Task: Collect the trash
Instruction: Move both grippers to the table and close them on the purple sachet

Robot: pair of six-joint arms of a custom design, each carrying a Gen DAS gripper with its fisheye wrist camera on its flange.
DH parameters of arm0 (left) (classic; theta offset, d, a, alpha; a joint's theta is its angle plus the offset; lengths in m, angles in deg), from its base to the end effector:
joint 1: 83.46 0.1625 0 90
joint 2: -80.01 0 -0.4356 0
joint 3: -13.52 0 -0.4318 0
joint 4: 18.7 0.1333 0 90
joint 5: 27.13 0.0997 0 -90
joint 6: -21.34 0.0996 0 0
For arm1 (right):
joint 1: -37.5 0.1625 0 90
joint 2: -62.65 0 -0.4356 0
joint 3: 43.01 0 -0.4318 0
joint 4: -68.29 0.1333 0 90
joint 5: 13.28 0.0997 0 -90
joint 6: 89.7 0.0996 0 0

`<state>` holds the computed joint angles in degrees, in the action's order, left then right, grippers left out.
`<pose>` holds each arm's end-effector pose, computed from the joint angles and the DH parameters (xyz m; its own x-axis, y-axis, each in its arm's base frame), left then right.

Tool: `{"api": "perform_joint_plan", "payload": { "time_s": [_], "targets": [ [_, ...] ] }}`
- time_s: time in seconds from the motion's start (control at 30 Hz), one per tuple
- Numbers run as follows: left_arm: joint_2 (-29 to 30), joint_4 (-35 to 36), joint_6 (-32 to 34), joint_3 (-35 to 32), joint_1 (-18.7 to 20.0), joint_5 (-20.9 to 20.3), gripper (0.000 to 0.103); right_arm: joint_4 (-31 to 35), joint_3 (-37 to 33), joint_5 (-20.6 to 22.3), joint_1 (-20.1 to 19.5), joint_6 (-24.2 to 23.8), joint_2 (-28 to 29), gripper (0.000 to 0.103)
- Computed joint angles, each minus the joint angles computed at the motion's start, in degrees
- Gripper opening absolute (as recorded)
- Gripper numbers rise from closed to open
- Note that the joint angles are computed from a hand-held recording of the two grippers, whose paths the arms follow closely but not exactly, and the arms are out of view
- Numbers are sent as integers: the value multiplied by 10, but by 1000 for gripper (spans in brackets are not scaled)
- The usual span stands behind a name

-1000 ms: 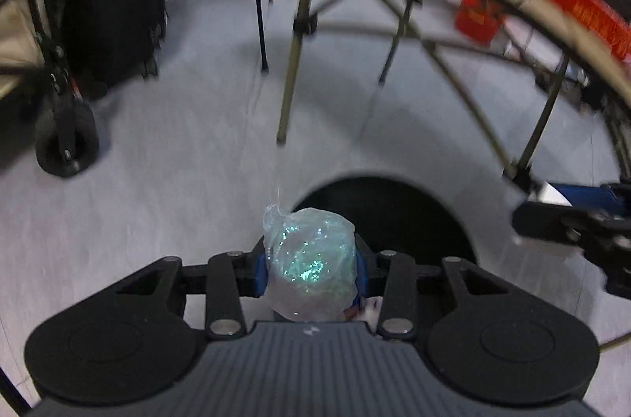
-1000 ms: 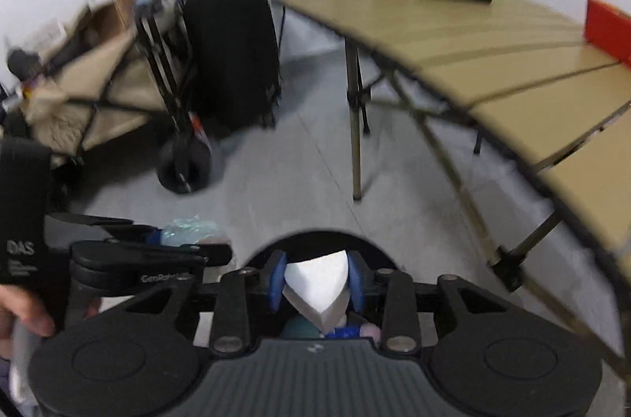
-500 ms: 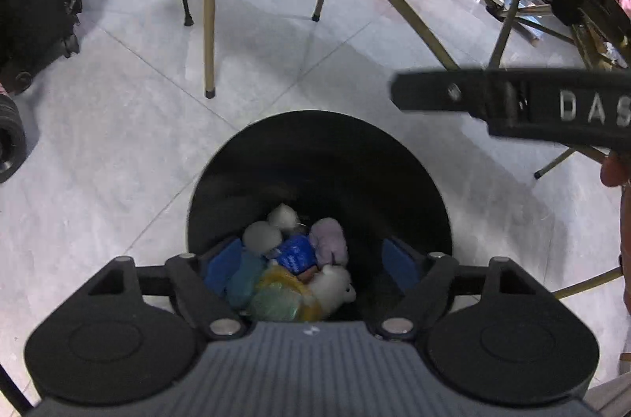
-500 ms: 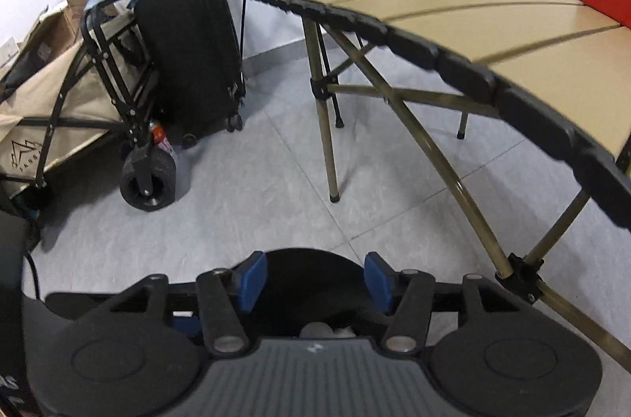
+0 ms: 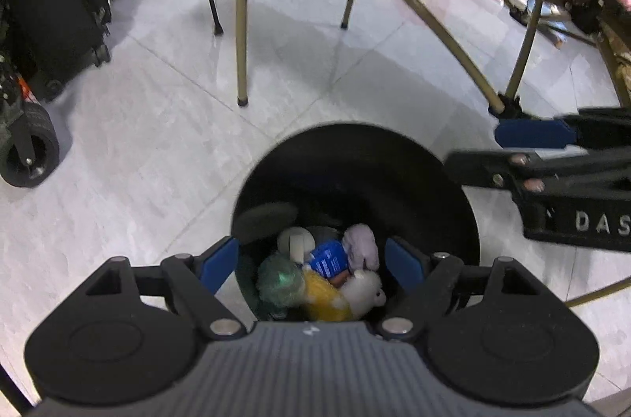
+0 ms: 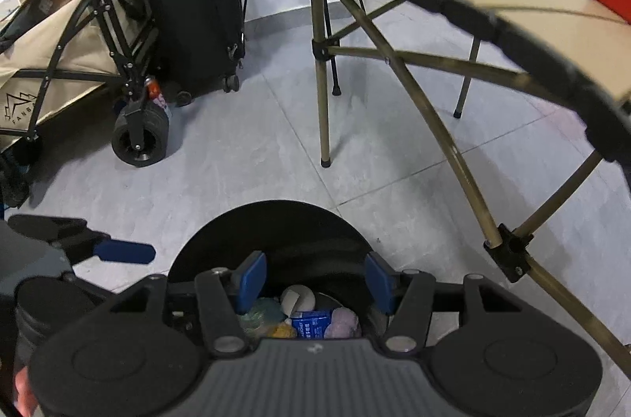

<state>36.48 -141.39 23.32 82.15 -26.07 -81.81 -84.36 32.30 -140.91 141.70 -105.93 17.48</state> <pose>-0.2792 -0.7906 0.2120 -0.7096 0.4040 -0.5773 0.5590 0.8215 -0.1122 0.2682 -0.7646 0.2417 -0.7566 -0.1096 0.6446 -0.4357 0.8196 -0.3721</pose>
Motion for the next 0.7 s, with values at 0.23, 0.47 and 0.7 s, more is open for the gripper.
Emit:
{"api": "perform_joint_plan", "payload": {
  "time_s": [0.23, 0.47, 0.7],
  "targets": [
    [-29, -143, 37, 43, -19, 10, 85, -87, 59, 5, 18, -24, -55, 55],
    [-73, -422, 164, 148, -66, -25, 92, -300, 167, 33, 42, -135, -141, 60],
    [-49, -517, 140, 160, -106, -93, 95, -483, 201, -11, 38, -165, -205, 67]
  ]
}}
